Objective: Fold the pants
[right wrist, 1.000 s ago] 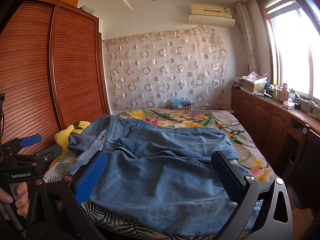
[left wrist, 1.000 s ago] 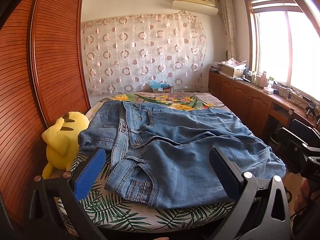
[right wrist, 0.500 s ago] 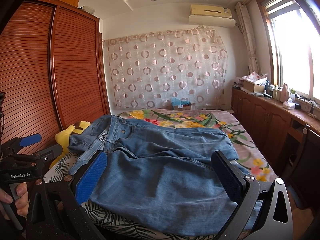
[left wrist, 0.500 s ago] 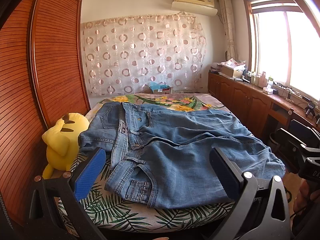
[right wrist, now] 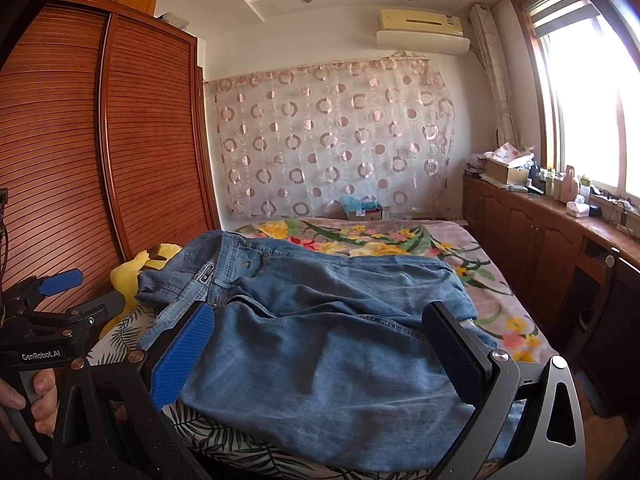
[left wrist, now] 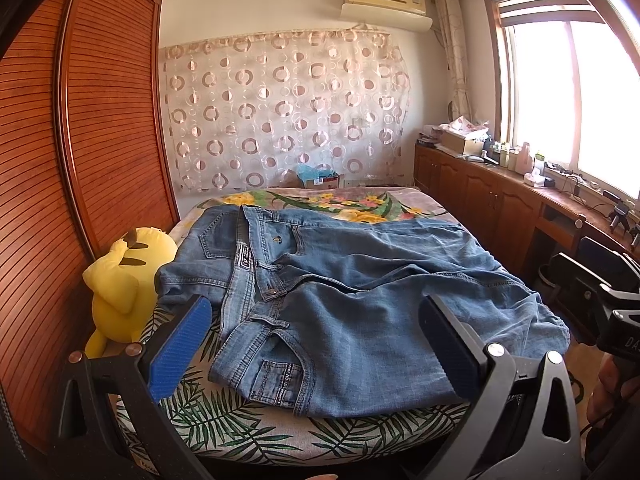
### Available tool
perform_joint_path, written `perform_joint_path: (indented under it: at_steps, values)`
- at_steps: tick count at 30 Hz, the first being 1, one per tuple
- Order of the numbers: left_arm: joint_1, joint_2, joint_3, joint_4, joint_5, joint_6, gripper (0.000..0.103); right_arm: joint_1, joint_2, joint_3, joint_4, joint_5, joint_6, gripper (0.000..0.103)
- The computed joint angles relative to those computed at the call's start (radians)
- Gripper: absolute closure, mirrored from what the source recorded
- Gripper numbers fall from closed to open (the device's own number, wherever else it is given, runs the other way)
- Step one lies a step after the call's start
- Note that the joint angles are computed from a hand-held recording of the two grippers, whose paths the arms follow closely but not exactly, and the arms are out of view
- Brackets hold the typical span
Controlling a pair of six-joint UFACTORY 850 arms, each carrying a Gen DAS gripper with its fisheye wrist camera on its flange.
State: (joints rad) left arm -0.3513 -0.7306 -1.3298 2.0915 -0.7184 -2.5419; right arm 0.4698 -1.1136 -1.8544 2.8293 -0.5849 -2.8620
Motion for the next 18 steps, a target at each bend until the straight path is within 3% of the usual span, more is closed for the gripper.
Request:
perform_joint_path:
  at_steps: [18]
  values:
    - [-0.001, 0.000, -0.005, -0.008, 0.003, 0.008, 0.000, -0.001, 0.000, 0.000, -0.005, -0.002, 0.005, 0.000]
